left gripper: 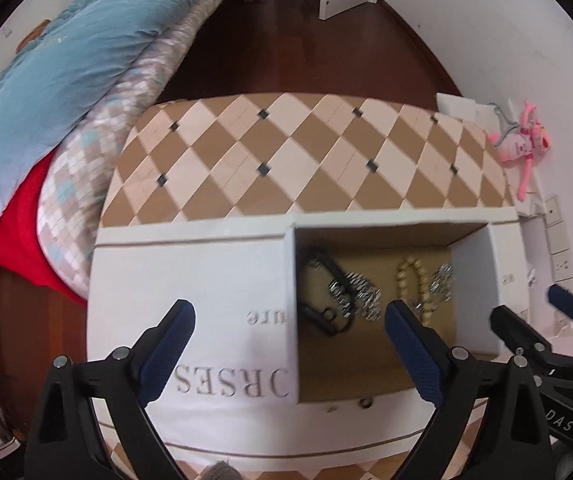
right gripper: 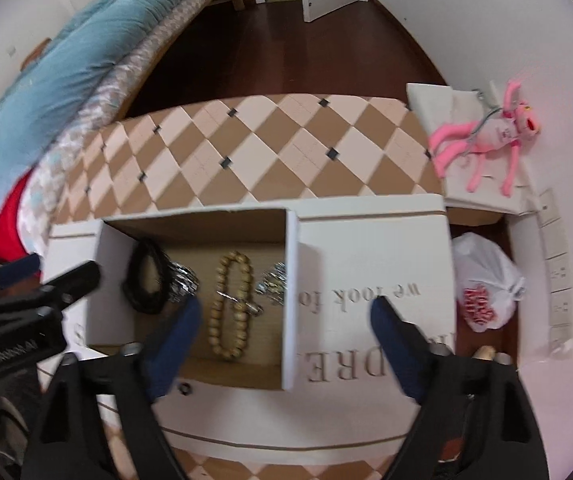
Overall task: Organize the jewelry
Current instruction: 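Grasp a small black ring from the cloth with the right gripper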
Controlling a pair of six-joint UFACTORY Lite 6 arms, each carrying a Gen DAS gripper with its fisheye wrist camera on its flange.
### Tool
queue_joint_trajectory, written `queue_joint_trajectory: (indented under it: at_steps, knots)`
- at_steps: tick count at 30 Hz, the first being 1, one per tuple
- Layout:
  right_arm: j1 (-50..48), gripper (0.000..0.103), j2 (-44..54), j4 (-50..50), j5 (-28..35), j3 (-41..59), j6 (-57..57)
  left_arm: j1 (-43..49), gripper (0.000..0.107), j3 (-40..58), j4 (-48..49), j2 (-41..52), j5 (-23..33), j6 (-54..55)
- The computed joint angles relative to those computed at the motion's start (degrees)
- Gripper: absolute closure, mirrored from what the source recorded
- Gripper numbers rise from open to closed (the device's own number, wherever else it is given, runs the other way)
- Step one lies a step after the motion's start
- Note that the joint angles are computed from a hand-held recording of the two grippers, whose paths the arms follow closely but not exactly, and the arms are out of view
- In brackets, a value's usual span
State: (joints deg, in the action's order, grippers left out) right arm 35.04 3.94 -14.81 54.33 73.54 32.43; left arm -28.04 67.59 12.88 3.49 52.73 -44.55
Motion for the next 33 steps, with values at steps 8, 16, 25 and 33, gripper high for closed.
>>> queue_joint_trajectory:
  at_steps: [8,16,25,33]
  knots:
    - [3.31,0.004,-3.93,-0.98,0.68,-6.75,2.94,-3.63,0.010,-7.58,0.45,-6.07,0.72,-4.72]
    - [7.72,0.000,-11.80,-1.09,2.29,-12.11,7.57,-7.71,0.009,-13.81,1.48,-14.01,4.53,-9.32]
    - [15.47,0.000,-20.04,0.08,0.42,-26.20,15.88,-13.43,0.009,-30.65,-1.31,-23.10,1.99,-15.07]
    - [20.00,0.000,-15.66,0.58,-12.19,-31.84,21.42,-11.48,0.010,-40.23,2.35,-26.63,0.70,-17.91]
